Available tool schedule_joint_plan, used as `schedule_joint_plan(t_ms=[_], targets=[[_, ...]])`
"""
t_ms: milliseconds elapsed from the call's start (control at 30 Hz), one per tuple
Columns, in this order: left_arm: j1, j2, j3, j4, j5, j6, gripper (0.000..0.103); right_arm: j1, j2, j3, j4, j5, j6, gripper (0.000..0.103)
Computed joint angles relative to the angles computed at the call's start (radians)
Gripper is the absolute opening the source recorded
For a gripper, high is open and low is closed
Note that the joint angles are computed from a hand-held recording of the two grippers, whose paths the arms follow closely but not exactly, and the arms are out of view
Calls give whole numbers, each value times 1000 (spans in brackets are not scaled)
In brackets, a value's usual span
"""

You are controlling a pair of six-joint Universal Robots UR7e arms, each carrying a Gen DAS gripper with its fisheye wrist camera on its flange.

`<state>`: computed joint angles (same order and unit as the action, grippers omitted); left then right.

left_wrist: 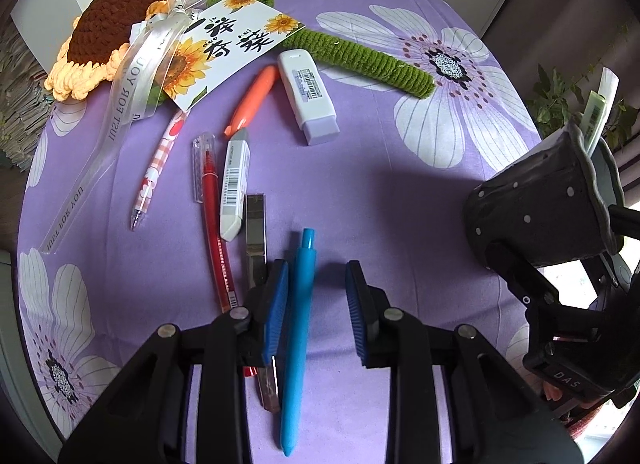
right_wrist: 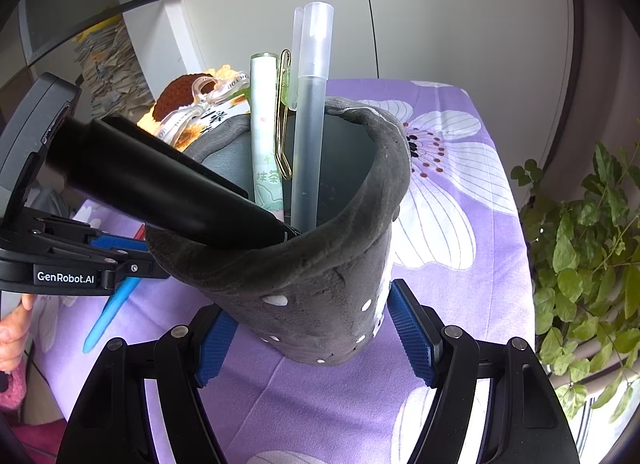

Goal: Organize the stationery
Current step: 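Grasp the blue Linhwa pen with the left gripper, then lift the blue pen and drop it into the grey cup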

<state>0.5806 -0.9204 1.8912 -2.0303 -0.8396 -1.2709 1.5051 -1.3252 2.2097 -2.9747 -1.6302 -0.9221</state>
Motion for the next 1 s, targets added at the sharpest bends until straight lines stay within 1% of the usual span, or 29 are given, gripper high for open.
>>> schedule_joint_plan(t_ms=[67,100,267,567,667,833,933,1000], targets=[[1,7,-6,5,14,6,13,0,0,0,0,0,0,73],[2,7,-7,9,18,7,11,0,0,0,0,0,0,73],[-4,-8,16,-65,6,47,11,0,-1,0,2,0,1,73],[-91,-55,46,-124,73,82,11,0,-2,-1,4,0,1,73],[-121,-61,45,-167,96,119,11,1,-2,0,4,0,2,73],[-157,-29,11,-313,180,233,11,0,-2,-1,5,0,1,73],[-172,16,-24,-405,266,314,11,0,-2,-1,5,1,1,73],[-176,43,-49,-455,310,369,11,0,-2,-1,5,1,1,73]])
